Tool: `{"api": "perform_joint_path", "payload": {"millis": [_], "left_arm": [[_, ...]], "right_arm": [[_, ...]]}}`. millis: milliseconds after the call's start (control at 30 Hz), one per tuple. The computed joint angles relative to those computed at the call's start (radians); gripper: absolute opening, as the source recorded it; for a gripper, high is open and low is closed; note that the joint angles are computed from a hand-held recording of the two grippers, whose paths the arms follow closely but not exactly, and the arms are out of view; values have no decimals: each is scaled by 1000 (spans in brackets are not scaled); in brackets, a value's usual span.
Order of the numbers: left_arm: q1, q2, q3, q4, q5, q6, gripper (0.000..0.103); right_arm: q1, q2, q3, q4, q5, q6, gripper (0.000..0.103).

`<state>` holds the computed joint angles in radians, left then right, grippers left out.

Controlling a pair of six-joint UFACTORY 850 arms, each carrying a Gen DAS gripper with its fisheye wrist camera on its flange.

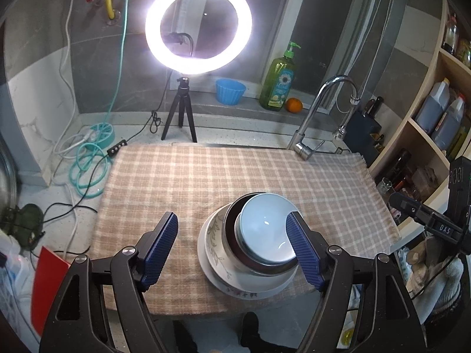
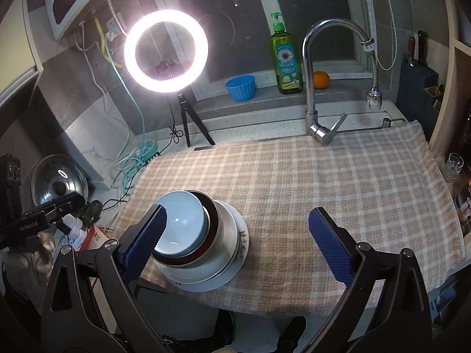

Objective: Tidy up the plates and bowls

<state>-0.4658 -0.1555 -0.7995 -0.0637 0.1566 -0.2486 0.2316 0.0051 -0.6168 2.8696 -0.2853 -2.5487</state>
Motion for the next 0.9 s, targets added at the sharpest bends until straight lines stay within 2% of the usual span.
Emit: {"api": "perform_joint_path", "payload": {"millis": [400, 567, 767, 900], "left_arm": [[-6, 1, 1, -83, 1, 82, 76], [-11, 0, -1, -99, 2, 100, 76], [-14, -4, -10, -197, -6, 197, 76], [-20, -6, -15, -345, -8, 348, 76]], "right_arm": [[-4, -8, -12, -72, 8, 57, 99], [1, -7, -13, -54, 9, 48, 99], [2, -21, -19, -37, 8, 31, 99], [1, -22, -17, -47, 5, 38, 99]]}}
